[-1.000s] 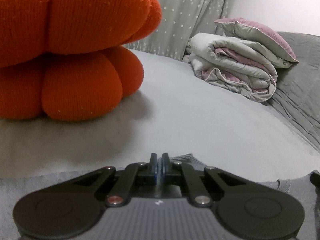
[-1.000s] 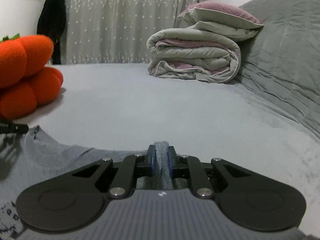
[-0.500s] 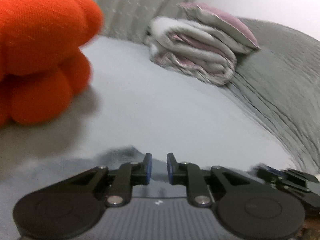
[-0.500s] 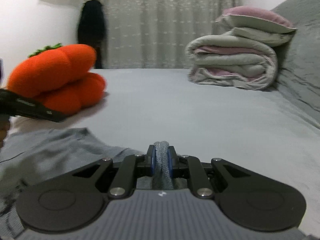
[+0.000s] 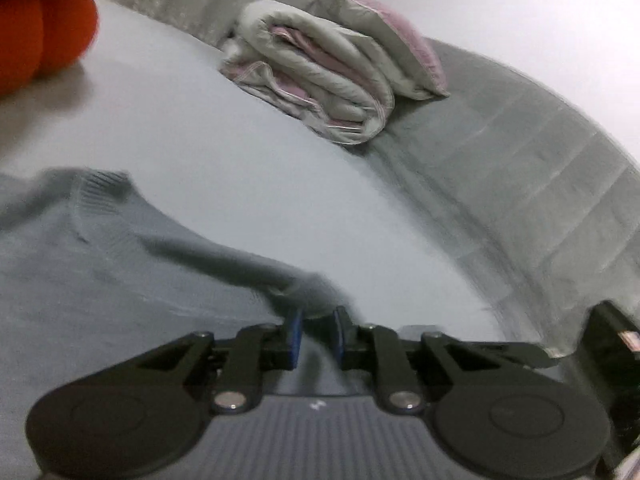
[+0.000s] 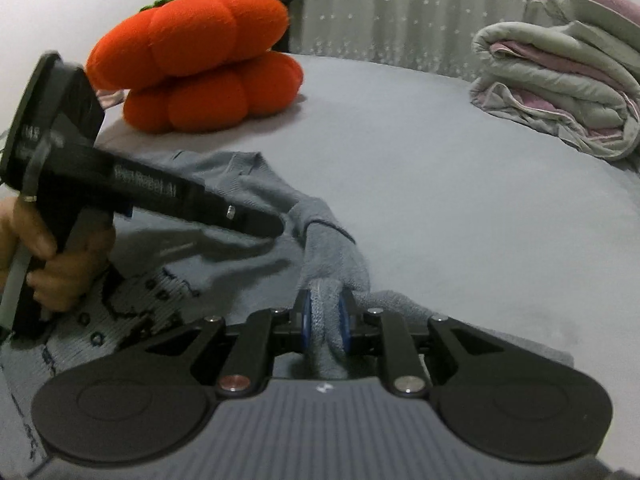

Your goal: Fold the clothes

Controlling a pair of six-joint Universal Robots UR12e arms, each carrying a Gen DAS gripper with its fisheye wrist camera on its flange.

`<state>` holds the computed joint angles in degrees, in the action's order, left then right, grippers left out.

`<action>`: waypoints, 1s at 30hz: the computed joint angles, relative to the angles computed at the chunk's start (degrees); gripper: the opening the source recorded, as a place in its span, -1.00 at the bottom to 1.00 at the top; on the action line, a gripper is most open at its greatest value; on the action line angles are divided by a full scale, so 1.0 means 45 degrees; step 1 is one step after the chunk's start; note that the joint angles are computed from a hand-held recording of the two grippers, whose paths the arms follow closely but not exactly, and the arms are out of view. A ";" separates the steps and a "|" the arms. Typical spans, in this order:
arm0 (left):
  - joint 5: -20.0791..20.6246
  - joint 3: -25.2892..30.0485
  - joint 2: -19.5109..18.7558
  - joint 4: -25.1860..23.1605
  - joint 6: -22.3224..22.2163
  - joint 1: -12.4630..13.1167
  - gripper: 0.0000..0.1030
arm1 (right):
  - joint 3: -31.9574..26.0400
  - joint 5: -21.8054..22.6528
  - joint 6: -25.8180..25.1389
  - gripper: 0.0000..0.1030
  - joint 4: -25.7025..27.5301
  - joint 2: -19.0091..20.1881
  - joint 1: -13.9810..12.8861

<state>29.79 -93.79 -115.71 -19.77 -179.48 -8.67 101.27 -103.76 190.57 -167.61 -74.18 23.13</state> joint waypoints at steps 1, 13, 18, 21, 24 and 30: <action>-0.0273 0.0021 -0.0039 -0.0097 0.0038 -0.0015 -0.70 | 0.0019 0.0126 -0.0061 -0.62 0.0014 -0.0029 -0.0027; 0.1050 0.0172 0.0051 -0.2182 0.1283 -0.0412 -0.78 | 0.0025 0.0501 -0.0402 -0.56 0.0572 -0.0208 -0.0049; 0.0780 0.0267 -0.0087 -0.2234 0.1193 -0.0382 -0.78 | 0.0419 0.0022 0.0728 -0.49 -0.1163 -0.0287 -0.0135; 0.0823 0.0258 -0.0114 -0.2111 0.1271 -0.0401 -0.78 | 0.0386 -0.0436 0.2063 -0.21 -0.1642 -0.0127 -0.0243; 0.0778 0.0302 -0.0163 -0.2067 0.1180 -0.0392 -0.78 | 0.0250 -0.0493 0.3385 -0.21 -0.1672 0.0062 -0.0373; 0.0588 0.0240 -0.0186 -0.2035 0.1051 -0.0333 -0.78 | 0.0577 -0.0627 0.6481 -0.21 -0.3961 0.0280 -0.0622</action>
<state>32.44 -92.71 -116.55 -28.93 -174.75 -10.16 103.87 -106.58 219.74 -185.44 -72.92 20.33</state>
